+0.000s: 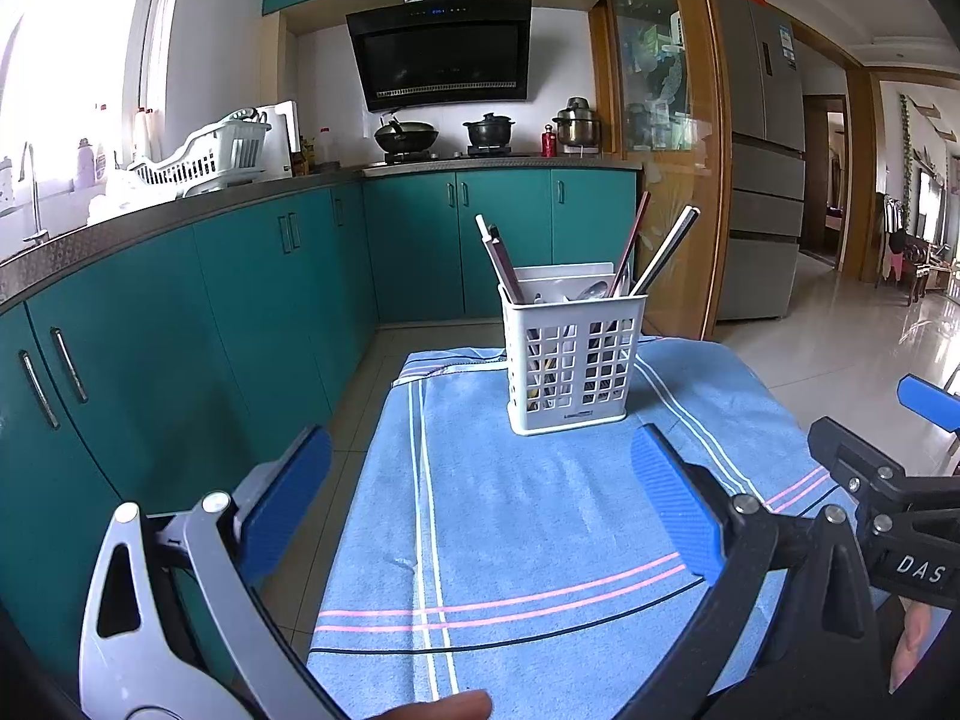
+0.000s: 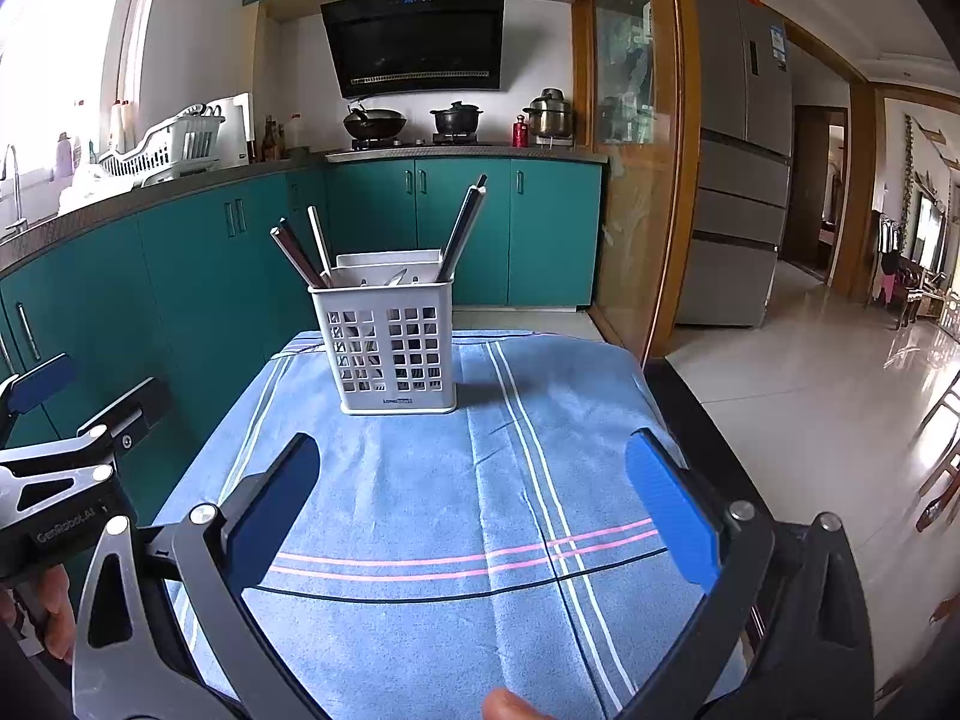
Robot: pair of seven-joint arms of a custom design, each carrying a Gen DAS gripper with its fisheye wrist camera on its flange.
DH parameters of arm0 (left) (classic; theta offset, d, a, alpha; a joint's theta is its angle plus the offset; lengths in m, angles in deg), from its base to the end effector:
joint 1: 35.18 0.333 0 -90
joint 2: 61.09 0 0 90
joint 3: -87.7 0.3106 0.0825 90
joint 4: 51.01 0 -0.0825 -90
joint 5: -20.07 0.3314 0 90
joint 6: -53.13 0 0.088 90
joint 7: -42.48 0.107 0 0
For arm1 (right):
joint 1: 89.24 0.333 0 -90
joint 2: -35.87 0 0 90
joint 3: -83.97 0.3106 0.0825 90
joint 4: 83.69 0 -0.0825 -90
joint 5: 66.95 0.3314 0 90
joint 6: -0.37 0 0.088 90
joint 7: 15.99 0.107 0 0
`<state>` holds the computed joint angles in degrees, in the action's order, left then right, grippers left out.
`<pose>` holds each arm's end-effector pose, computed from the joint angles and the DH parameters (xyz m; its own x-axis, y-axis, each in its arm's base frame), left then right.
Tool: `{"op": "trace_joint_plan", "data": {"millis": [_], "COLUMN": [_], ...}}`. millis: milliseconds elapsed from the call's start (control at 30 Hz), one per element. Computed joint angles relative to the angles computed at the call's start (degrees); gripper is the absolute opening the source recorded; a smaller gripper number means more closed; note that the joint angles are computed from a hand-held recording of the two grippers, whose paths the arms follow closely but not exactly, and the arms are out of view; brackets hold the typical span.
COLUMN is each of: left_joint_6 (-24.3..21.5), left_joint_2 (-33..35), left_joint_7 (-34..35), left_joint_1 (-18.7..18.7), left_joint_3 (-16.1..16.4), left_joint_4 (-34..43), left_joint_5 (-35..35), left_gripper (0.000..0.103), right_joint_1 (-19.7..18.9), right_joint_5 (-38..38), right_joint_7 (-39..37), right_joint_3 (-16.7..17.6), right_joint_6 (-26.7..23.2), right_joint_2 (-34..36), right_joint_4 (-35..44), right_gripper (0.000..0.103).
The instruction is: Organize utensils
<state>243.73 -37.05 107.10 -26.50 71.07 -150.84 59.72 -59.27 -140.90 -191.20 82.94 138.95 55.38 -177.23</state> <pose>0.6302 -0.1214 0.5020 -0.3140 -0.9478 -0.0550 -0.3640 0.1737 -0.9150 0.5665 0.3098 0.4890 -0.2918 -0.9565 -0.0017 -0.4377 0.1351 -0.8889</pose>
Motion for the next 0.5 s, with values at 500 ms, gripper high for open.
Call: {"op": "trace_joint_plan", "data": {"millis": [500], "left_joint_6": [0.17], "left_joint_2": [-0.21], "left_joint_7": [-0.49], "left_joint_1": [-1.21], "left_joint_3": [1.40], "left_joint_4": [-0.12], "left_joint_5": [-0.01], "left_gripper": [0.099], "right_joint_1": [-0.10], "right_joint_5": [0.19], "right_joint_7": [-0.06], "right_joint_3": [-0.03], "right_joint_6": [0.30], "right_joint_2": [0.06], "right_joint_4": [-0.04], "right_gripper": [0.100]}}
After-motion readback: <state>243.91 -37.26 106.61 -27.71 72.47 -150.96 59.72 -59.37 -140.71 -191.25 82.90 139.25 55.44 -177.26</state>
